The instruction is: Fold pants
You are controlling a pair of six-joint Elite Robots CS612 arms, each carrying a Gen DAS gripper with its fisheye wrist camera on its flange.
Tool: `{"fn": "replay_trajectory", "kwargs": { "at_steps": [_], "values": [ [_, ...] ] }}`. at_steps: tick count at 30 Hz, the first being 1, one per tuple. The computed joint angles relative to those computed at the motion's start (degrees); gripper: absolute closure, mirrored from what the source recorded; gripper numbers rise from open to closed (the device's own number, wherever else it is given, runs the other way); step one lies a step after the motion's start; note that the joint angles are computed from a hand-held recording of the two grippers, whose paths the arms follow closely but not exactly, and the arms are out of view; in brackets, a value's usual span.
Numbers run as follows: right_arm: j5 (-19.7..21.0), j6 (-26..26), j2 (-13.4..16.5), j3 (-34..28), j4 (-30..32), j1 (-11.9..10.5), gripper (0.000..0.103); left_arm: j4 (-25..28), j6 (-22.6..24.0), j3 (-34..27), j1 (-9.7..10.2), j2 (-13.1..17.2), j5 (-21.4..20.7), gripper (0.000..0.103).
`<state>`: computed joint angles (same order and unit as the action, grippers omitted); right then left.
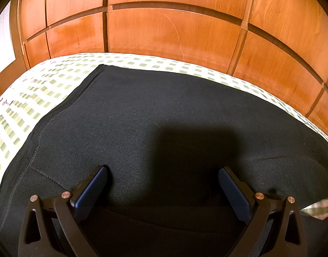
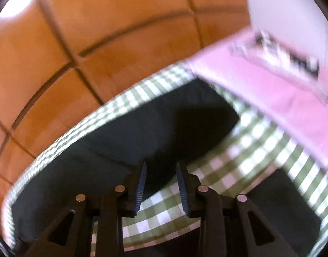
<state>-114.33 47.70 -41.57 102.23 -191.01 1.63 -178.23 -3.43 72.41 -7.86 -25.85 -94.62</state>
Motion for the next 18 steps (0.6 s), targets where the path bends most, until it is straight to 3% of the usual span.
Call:
{"fn": "replay_trajectory", "kwargs": {
  "at_steps": [2,7,9,14,18],
  "values": [
    [-2.7,-5.9,0.1,-1.1,-0.9,1.2,0.074,0.4,0.1,-0.1,0.04,-0.1,-0.1,0.0],
    [-1.5,-12.3,1.3,-5.0,0.9,2.1,0.074,1.7,0.3,0.0,0.39,-0.4,-1.3,0.0],
    [-0.4,-11.1,2.3,-6.2,2.1,2.1,0.074,2.5,0.3,0.3,0.67,-0.8,-2.2,0.0],
    [5.8,-2.1,4.0,-6.9,4.1,1.6,0.074,5.3,1.0,-0.1,1.6,-1.3,-5.9,0.0],
    [5.0,-0.7,4.8,-7.2,4.7,1.9,0.074,7.7,2.5,-1.3,1.88,-1.3,-6.1,0.0]
  ]
}}
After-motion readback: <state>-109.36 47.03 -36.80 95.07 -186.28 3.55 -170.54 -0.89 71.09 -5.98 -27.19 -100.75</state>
